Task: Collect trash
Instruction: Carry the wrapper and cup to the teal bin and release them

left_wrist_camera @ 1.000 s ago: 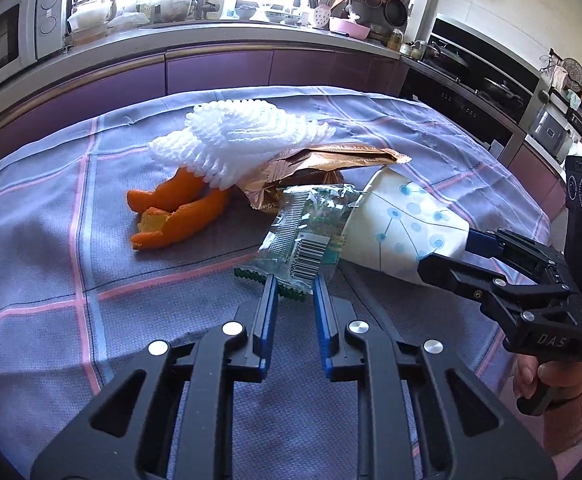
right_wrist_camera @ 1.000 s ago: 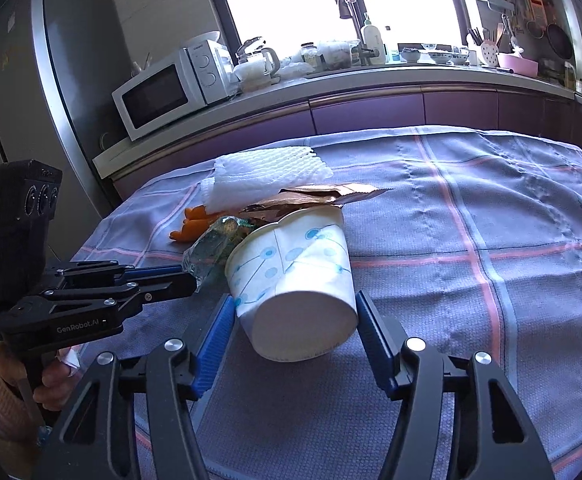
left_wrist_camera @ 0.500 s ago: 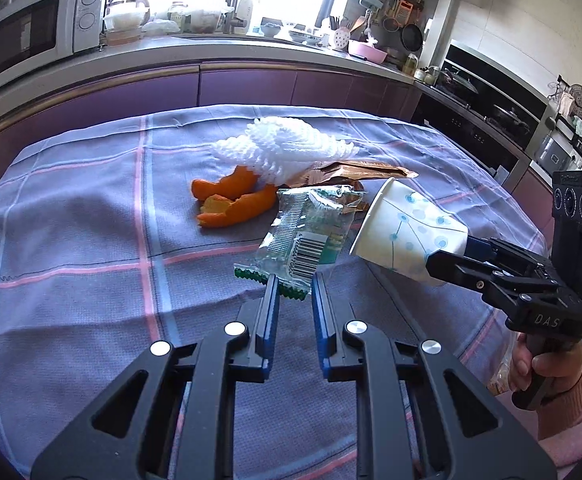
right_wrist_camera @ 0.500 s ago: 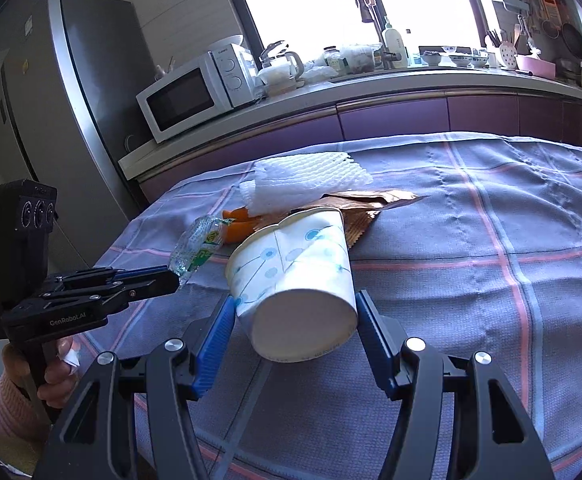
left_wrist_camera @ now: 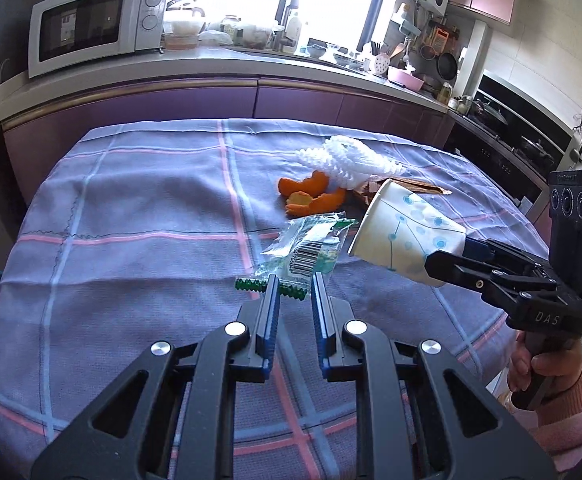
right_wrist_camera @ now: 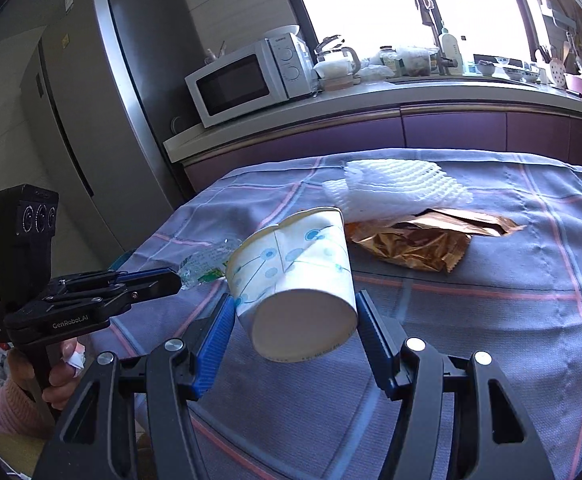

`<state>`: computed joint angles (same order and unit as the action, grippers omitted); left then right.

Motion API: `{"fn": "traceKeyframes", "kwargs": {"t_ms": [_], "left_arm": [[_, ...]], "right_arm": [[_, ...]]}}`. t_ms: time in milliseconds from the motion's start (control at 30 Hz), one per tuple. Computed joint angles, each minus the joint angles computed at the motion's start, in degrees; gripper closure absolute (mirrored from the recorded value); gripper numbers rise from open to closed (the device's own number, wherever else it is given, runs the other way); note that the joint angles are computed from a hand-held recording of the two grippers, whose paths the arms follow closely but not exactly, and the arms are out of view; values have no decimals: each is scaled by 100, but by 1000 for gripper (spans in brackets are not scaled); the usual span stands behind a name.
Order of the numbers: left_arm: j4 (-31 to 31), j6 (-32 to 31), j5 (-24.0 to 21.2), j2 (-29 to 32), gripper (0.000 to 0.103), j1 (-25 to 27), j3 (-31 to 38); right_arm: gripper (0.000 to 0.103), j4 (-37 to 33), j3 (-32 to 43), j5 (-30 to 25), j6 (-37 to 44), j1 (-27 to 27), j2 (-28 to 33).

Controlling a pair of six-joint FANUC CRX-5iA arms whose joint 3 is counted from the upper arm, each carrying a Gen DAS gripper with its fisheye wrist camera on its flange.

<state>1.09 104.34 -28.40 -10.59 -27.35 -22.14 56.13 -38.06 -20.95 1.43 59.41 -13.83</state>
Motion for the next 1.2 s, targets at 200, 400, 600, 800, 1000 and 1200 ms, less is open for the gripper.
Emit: {"fn": "traceKeyframes", "kwargs": {"t_ms": [200, 400, 600, 800, 1000, 1200], "left_arm": [[-340, 408, -143, -415, 87, 107, -221], [-600, 768, -285, -775, 87, 221, -401], [-768, 1027, -436, -1180, 87, 465, -623], [-980, 1309, -608, -1572, 87, 666, -766], [-1225, 1608, -831, -1901, 87, 813, -829], [-1223, 1673, -1004, -2378, 87, 1151, -1069]], "right_arm": [[44, -360, 359, 235, 516, 59, 333], [44, -672, 647, 342, 978, 152, 555], [44, -1111, 954, 339, 1533, 243, 743], [44, -1767, 1354, 305, 2326, 348, 974], [44, -2656, 1928, 155, 3408, 490, 1290], [44, -3792, 2667, -59, 4722, 576, 1672]]}}
